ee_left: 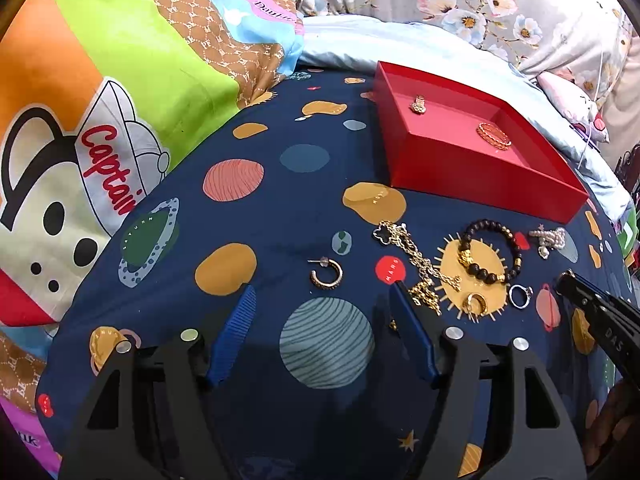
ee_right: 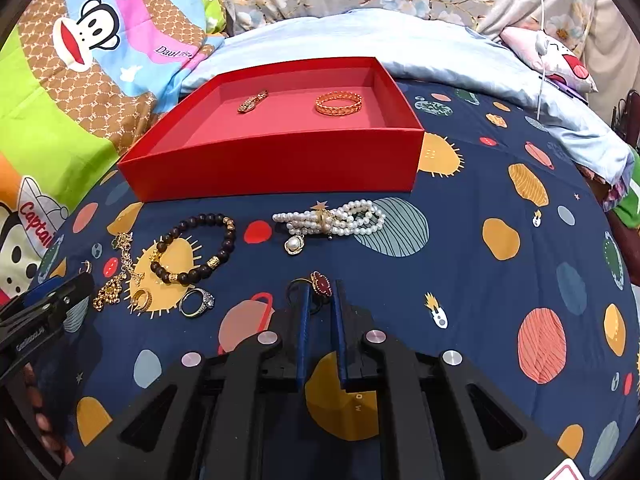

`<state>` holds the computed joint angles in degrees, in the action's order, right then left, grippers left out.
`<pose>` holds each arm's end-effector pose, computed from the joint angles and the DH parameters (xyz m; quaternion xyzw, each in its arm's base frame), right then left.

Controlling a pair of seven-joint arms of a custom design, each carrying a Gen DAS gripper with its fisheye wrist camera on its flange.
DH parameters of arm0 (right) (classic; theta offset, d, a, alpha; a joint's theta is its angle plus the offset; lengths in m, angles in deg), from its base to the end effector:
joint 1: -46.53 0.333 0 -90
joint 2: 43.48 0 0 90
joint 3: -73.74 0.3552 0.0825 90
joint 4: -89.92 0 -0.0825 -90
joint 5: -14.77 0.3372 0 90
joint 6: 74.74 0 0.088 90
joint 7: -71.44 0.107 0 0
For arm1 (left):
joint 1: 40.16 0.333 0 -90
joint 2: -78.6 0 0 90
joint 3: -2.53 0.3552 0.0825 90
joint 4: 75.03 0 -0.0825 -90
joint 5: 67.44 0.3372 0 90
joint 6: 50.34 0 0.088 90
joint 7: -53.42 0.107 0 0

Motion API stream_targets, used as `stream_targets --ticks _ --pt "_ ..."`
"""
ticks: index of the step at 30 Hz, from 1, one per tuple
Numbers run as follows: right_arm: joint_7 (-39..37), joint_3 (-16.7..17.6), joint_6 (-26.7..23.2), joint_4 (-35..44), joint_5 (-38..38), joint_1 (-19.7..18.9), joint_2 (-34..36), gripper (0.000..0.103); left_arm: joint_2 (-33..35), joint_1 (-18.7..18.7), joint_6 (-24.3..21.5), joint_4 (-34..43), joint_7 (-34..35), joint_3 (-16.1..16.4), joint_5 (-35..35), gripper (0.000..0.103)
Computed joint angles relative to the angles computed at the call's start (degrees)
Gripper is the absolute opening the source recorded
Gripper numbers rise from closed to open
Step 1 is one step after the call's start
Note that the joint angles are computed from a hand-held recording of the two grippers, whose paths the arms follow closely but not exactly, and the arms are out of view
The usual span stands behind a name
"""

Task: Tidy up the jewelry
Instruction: 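Grasp the gold ring with the right tool while the left tool grasps a gold hoop earring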

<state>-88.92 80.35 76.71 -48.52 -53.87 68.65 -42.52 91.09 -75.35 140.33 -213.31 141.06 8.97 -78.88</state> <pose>0.3972 0.2454 0.3874 -0.5278 0.7823 -0.2555 0.2103 0.4721 -0.2379 0.3825 -0.5720 0.7459 -0.2998 0.1632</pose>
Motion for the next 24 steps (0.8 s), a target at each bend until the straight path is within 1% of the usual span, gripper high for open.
stream_targets --ticks 2,4,8,9,10,11,12,14,15,16,17,18,20,22,24 --pt "0.12 -0.13 0.50 0.03 -0.31 -0.11 0.07 0.011 0.40 1.78 -0.10 0.52 -0.38 -1.51 0.51 0.066" --pt "0.47 -0.35 1.33 0.07 -0.43 -0.34 0.30 0.011 0.75 1.30 -0.01 0.91 -0.47 -0.89 0.63 0.064" --pt "0.49 -0.65 2.02 0.36 -0.68 -0.58 0.65 0.012 1.56 0.31 -0.60 2.29 -0.84 0.27 0.97 0.055" --pt "0.59 -0.73 2.34 0.42 -0.80 -0.65 0.72 0.014 1.74 0.89 -0.72 2.63 -1.10 -0.26 1.32 0.054" --pt "0.88 -0.83 2.85 0.44 -1.12 -0.73 0.78 0.020 1.87 1.25 -0.82 2.89 -1.38 -0.61 1.68 0.054" --pt "1.33 -0.87 3.25 0.44 -1.60 -0.76 0.78 0.024 2.04 2.10 -0.97 3.23 -1.66 -1.53 2.20 0.051" --pt "1.43 -0.76 2.95 0.55 -1.72 -0.63 0.79 0.031 2.16 2.98 -1.01 3.42 -1.93 -2.46 2.78 0.047" --pt "0.96 -0.56 2.20 0.85 -1.45 -0.36 0.96 0.031 2.45 1.94 -1.17 3.83 -2.20 -1.58 3.54 0.031" --pt "0.88 -0.57 2.16 0.86 -1.34 -0.31 1.00 0.031 2.50 2.53 -1.24 3.97 -2.38 -2.20 4.02 0.026" --pt "1.08 -0.62 2.25 0.79 -1.44 -0.30 0.97 0.031 2.48 5.12 -1.31 4.03 -2.62 -4.81 4.84 0.017" --pt "1.39 -0.67 2.35 0.69 -1.60 -0.31 0.89 0.031 2.42 6.81 -1.40 4.00 -2.90 -6.44 5.49 0.016" --pt "1.68 -0.74 2.53 0.55 -1.75 -0.37 0.78 0.031 2.32 9.12 -1.32 3.86 -3.22 -8.73 6.22 0.016" --pt "2.04 -0.72 2.57 0.35 -1.80 -0.40 0.63 0.031 2.19 11.47 -1.25 3.61 -3.89 -11.01 7.25 0.016" --pt "2.40 -0.67 2.65 0.09 -1.92 -0.43 0.40 0.031 1.96 12.44 -1.24 3.34 -4.42 -11.99 8.05 0.016" --pt "2.77 -0.61 2.76 -0.28 -2.07 -0.49 0.07 0.031 1.53 14.70 -1.35 2.87 -5.07 -14.28 8.89 0.016"
